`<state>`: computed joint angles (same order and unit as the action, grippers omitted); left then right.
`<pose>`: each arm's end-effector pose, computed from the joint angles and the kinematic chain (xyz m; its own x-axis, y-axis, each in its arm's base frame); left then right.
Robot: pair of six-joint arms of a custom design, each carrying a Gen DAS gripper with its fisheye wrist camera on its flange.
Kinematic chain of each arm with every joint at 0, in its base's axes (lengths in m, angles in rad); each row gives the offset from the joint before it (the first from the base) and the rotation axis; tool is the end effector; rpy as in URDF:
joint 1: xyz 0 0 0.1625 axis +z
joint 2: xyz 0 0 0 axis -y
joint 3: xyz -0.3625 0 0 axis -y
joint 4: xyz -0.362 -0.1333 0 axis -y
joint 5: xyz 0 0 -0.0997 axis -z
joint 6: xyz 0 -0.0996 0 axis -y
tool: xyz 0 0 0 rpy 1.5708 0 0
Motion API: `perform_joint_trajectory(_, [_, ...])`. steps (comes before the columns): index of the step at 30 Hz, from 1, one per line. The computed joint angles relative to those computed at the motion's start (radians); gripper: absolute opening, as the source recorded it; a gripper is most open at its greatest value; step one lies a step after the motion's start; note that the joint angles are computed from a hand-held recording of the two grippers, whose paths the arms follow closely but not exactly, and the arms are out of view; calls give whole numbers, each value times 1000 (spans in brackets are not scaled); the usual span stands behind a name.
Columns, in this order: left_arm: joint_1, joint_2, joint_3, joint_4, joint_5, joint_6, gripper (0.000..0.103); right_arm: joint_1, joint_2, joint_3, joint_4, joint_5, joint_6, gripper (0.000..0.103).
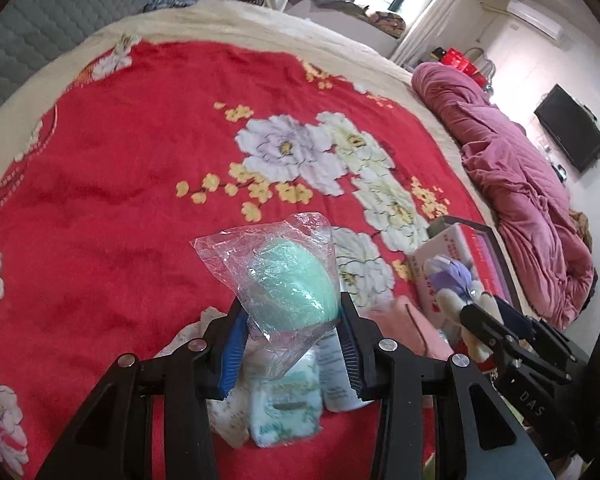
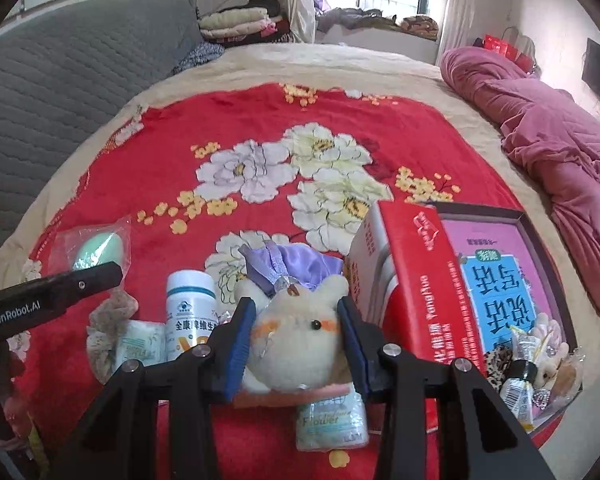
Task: Organize soft objects
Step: 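Carry the green ball in the left tool and the bunny in the right tool to the box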
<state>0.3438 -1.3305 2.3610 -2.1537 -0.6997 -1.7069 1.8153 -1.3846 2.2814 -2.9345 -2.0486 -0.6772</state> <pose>-0.2444 -0.3100 0.1032 -0.8537 -0.3985 -0.3352 -0.0214 0.6700 -0.7420 0.1870 -0.3881 0.2018 -0.5751 -0.5539 0.6021 -0.7397 0.6664 -0.0935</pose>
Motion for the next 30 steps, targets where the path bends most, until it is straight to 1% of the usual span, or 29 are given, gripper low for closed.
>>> perform_joint_trajectory(10, [-65,67,-122,113,16,-4,44,-7,-150,-1,67,58,10,43])
perform_joint_trajectory(18, [-102,154,-222,126,19,50,44,-40,-257,-11,111,100,7,43])
perform_joint_trajectory(24, [-114,225,-297,105,22,111,44,-78,-322,-27,143,126,7,43])
perform_joint_trajectory(27, [-112,268,-335,75,21,161,44,-103,-355,-29,152,141,2,43])
perform_joint_trajectory(28, [-110,286,-350,52,18,193,44,-113,-365,-31,152,145,1,43])
perform_joint_trajectory(30, [-107,316,-381,47,19,221,44,-132,-378,-39,155,154,-2,43])
